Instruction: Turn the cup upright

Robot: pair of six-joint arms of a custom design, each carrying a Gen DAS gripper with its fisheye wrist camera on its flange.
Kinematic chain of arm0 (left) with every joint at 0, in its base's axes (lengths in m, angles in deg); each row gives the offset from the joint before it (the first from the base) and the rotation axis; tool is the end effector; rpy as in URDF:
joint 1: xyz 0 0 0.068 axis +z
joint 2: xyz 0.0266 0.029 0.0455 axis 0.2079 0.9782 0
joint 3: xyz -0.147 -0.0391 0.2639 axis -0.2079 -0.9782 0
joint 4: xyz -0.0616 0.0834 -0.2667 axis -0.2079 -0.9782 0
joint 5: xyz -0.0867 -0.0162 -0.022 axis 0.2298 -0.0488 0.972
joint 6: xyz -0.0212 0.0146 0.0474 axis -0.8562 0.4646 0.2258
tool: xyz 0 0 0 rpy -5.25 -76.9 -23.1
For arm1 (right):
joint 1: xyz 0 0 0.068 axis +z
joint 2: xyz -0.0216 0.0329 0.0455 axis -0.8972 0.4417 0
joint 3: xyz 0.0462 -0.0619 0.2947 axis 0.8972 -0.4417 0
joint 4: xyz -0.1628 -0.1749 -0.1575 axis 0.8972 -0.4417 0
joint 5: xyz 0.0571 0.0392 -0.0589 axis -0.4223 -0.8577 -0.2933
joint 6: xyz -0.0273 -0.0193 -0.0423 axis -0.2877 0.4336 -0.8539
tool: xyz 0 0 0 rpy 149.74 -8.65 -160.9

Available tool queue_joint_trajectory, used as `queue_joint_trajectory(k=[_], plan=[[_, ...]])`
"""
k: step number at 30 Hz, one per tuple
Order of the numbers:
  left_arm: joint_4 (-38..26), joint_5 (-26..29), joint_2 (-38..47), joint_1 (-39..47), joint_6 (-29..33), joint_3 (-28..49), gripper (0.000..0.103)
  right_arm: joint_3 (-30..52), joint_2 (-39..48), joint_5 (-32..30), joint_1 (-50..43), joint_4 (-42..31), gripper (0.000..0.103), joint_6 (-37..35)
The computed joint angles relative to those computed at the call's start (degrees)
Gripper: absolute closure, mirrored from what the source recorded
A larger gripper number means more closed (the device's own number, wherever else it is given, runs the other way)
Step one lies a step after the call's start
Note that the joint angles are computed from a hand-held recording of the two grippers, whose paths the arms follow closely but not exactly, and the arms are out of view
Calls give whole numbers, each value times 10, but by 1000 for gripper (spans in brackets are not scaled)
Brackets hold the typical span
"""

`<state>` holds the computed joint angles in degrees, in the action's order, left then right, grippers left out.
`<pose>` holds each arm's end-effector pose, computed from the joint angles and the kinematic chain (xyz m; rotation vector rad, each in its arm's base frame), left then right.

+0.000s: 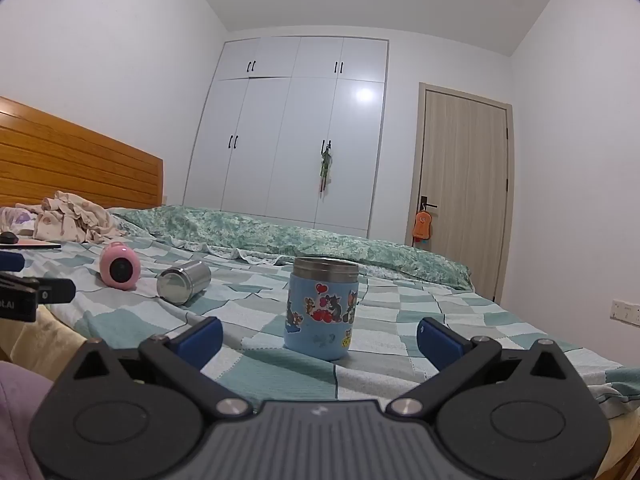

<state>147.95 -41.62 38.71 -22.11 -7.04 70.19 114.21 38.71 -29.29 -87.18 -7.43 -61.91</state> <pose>0.2177 -0.1110 0.1136 -0.3266 1.6827 0.3476 0.3473 -0.1181 0.0964 -0.5503 1.5338 0.3491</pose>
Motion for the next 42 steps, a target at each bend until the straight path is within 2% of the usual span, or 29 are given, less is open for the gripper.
queue_joint_trajectory(k=[42], plan=[[15,-1,6,-1,5,-2,0,-3,0,-1,-1,9,0,4]])
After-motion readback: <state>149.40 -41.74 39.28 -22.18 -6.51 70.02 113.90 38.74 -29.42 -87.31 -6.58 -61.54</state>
